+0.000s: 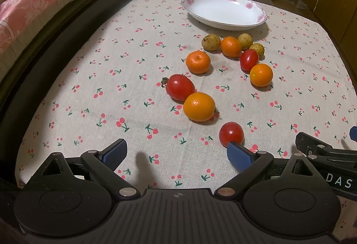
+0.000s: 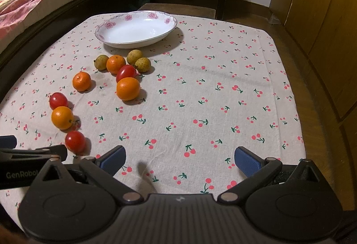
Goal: Organize fruits
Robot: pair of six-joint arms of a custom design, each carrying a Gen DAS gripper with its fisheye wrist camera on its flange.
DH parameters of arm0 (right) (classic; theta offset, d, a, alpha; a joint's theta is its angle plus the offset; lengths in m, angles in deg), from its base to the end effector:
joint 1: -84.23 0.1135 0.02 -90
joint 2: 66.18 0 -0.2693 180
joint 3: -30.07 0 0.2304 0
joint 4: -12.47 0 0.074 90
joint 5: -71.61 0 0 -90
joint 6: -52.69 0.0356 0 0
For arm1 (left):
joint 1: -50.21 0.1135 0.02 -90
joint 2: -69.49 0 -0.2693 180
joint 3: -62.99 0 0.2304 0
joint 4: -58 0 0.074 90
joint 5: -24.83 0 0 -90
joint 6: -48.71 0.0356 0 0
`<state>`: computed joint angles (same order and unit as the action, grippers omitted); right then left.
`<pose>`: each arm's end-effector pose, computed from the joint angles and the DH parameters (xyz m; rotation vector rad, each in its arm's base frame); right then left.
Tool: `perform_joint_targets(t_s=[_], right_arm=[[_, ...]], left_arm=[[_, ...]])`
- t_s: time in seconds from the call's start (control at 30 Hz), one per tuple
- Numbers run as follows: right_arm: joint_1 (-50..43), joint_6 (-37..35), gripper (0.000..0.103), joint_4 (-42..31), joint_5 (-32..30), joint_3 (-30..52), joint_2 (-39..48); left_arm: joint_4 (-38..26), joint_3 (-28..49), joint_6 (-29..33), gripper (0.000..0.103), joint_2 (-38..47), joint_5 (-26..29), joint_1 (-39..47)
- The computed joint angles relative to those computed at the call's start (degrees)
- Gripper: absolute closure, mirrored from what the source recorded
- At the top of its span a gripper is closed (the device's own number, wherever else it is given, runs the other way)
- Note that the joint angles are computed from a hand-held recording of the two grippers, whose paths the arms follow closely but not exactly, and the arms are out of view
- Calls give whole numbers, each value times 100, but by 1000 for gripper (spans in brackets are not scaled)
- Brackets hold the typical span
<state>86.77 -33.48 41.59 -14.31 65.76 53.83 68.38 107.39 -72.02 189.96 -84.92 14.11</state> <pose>0.2399 0.0081 0.0275 0.0567 2.5306 -0.0459 0.2142 -0.1413 0.0240 0.0244 2.6032 0.0694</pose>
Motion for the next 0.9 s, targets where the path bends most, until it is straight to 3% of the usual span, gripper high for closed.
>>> perform_joint_targets(t_s=[0.53, 0.8, 0.9], right_arm=[[30, 33, 0, -25, -12, 37, 48], [116, -180, 0, 17, -307, 51, 25], [166, -385, 11, 11, -699, 41, -69]], left_arm=[[27, -18, -7, 6, 39, 9, 8], [477, -442, 96, 7, -110, 360, 347], [724, -661, 112, 6, -186, 435, 540]])
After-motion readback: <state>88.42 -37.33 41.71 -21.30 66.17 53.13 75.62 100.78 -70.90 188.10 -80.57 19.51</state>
